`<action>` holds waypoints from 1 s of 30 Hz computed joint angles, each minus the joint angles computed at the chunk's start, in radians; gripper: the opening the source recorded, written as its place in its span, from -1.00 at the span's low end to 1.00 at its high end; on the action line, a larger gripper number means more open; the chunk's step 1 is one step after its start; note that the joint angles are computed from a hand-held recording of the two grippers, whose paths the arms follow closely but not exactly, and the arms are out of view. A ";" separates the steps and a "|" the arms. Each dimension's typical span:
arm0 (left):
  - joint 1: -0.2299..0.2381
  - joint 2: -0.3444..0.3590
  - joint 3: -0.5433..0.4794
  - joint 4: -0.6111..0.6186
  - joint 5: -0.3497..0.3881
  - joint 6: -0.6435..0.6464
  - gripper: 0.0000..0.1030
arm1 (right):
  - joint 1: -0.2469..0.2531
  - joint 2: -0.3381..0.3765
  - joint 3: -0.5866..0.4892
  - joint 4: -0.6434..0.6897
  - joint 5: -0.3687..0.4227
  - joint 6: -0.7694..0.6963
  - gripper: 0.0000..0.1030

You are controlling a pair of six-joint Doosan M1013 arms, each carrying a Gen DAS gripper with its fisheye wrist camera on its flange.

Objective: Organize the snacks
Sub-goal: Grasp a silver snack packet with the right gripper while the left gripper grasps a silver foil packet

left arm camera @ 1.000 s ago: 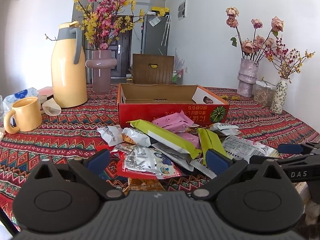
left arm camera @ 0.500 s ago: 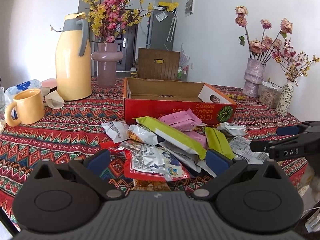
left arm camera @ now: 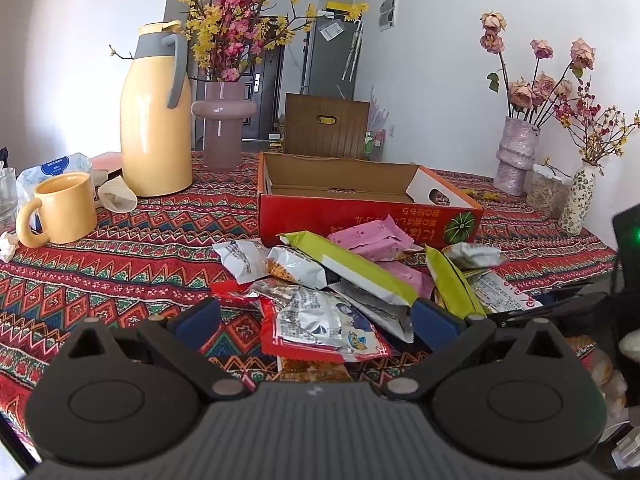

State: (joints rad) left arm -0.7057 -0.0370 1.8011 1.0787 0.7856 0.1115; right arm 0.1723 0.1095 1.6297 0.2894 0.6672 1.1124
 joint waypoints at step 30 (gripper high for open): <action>0.052 0.145 -0.225 -0.289 0.221 0.282 1.00 | -0.076 -0.129 0.206 0.641 -0.344 -0.465 -0.42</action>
State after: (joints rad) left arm -0.6537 0.1077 1.5760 0.7894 1.0071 0.3934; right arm 0.0963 -0.0197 1.8357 0.9307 0.3231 0.6472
